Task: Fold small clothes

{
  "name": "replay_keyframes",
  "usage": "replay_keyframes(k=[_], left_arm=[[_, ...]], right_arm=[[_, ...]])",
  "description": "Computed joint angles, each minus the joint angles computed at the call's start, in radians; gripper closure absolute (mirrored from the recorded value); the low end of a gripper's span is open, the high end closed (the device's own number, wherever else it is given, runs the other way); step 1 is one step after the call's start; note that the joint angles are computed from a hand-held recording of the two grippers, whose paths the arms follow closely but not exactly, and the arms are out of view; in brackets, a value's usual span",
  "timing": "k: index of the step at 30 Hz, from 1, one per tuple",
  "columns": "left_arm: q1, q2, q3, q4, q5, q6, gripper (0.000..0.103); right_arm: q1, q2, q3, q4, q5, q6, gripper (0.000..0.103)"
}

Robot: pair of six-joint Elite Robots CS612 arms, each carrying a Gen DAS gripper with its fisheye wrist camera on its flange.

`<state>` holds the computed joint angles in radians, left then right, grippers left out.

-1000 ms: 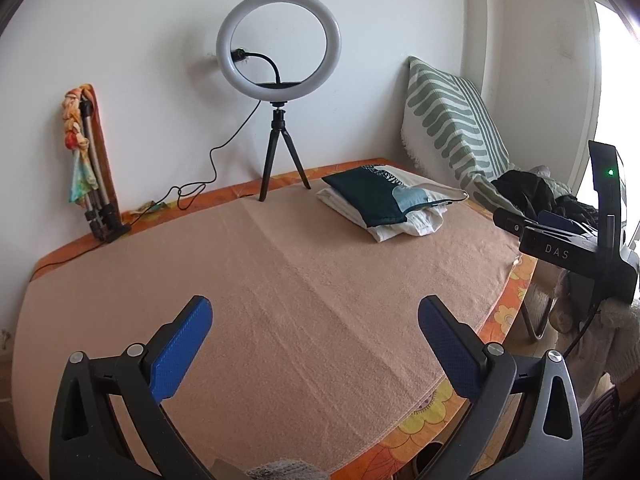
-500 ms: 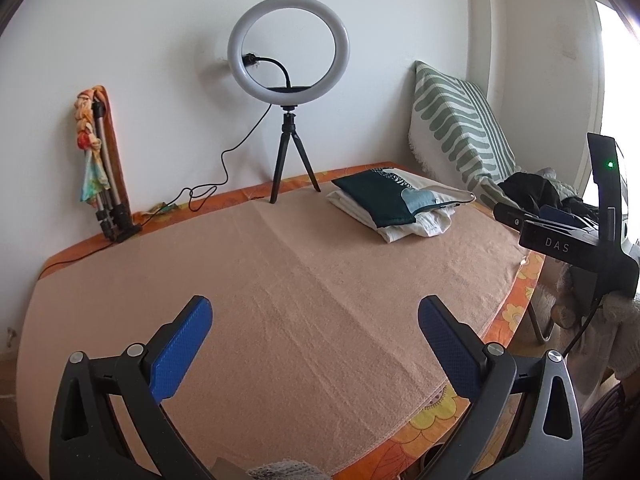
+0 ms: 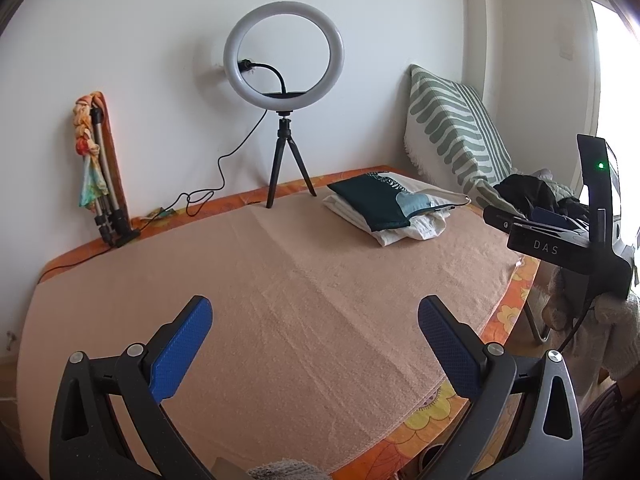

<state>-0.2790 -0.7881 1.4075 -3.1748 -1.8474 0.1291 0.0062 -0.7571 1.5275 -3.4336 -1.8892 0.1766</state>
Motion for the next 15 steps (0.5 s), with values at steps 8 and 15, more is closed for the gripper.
replay_keyframes(k=[8,15], left_arm=[[-0.001,-0.004,0.005,-0.009,-0.005,-0.001,0.001],[-0.001,-0.005,0.007,-0.013,-0.004,-0.003,0.001]], right_arm=[[0.004,0.0,0.0,-0.004,-0.004,-0.007,0.0],[0.005,0.0,0.0,-0.003,-0.004,-0.002,0.0]])
